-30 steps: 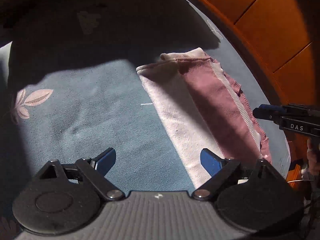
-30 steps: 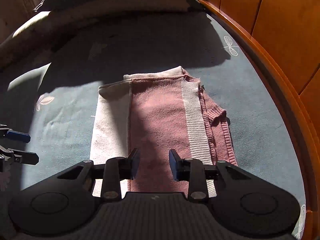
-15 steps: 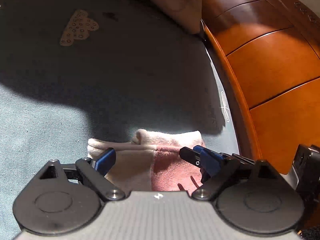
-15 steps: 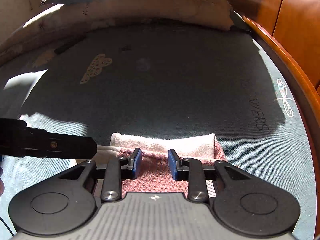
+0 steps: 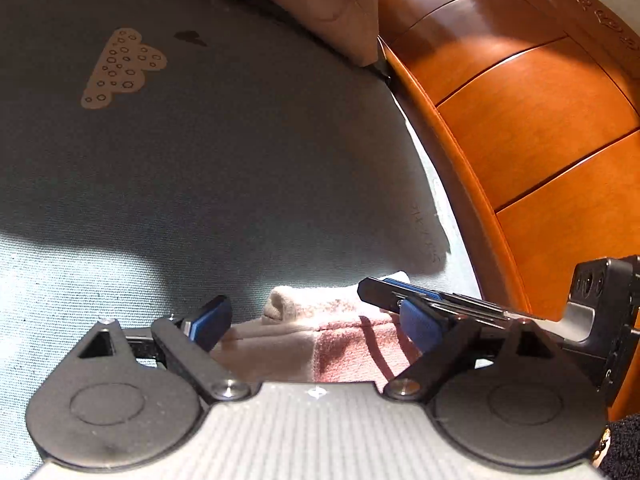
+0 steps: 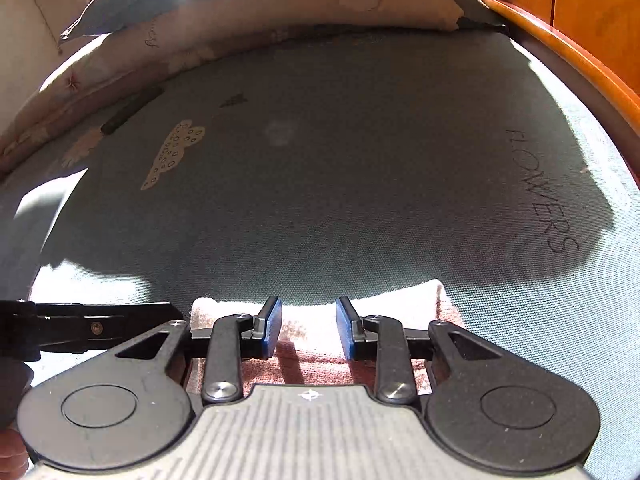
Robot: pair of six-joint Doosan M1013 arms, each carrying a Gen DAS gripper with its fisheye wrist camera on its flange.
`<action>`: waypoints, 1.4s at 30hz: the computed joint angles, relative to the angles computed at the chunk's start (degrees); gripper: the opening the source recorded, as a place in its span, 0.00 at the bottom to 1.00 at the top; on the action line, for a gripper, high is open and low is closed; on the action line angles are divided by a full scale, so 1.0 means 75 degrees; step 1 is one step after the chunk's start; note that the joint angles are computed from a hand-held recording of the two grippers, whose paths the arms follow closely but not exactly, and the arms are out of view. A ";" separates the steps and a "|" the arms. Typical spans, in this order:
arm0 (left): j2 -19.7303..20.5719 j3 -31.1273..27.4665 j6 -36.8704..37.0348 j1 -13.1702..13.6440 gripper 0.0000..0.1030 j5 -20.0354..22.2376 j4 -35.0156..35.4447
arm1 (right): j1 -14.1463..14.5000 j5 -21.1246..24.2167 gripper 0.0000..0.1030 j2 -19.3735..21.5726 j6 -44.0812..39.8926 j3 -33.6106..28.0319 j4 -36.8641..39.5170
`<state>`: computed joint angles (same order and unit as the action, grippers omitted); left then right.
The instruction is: Fold clothes
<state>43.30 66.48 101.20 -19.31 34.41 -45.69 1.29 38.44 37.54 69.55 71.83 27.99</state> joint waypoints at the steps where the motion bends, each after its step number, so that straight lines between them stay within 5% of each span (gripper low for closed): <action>1: 0.0013 -0.0069 0.0543 -0.0005 0.89 0.0133 -0.0199 | -0.0049 -0.0107 0.33 -0.0074 0.0001 0.0085 0.0130; 7: 0.0425 -0.0798 0.2066 -0.0198 0.89 0.0867 0.0159 | -0.0255 -0.0067 0.33 -0.0091 0.0474 0.0083 -0.0155; 10: 0.0754 -0.1238 0.1371 -0.0256 0.88 0.1238 0.0965 | -0.0314 -0.0137 0.33 -0.0126 0.0587 0.0180 -0.0145; 16: 0.0741 -0.1311 0.1198 -0.0194 0.88 0.1313 0.0709 | -0.0407 -0.0214 0.35 -0.0252 0.0424 0.0418 0.0198; 22: 0.0643 -0.1224 0.1952 -0.0266 0.89 0.1401 0.0883 | -0.0459 0.0148 0.35 -0.0025 -0.0416 0.0053 0.0954; 28: 0.0739 -0.1347 0.1282 -0.0331 0.89 0.1224 0.1559 | -0.0353 0.0294 0.33 0.0260 -0.0121 -0.0352 0.0271; 30: 0.0609 -0.1277 0.1299 -0.0333 0.89 0.1201 0.1635 | -0.0296 0.0082 0.42 0.0111 0.0254 -0.0313 -0.0351; 35: 0.0105 -0.0620 0.2115 -0.0203 0.89 0.1244 0.1137 | -0.0616 0.0757 0.44 -0.0114 -0.0285 -0.0170 0.0955; 38: -0.0023 -0.0303 0.1852 -0.0218 0.89 0.1046 0.1688 | -0.0716 0.1242 0.45 -0.0099 -0.0446 -0.0076 0.1430; 42: -0.0166 0.0030 0.0870 -0.0233 0.89 0.0332 0.3088 | -0.0503 0.0561 0.44 -0.0184 0.0772 0.0212 -0.0440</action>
<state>42.06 66.71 107.73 -21.06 36.90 -22.54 -2.48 42.65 36.16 75.34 73.42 24.69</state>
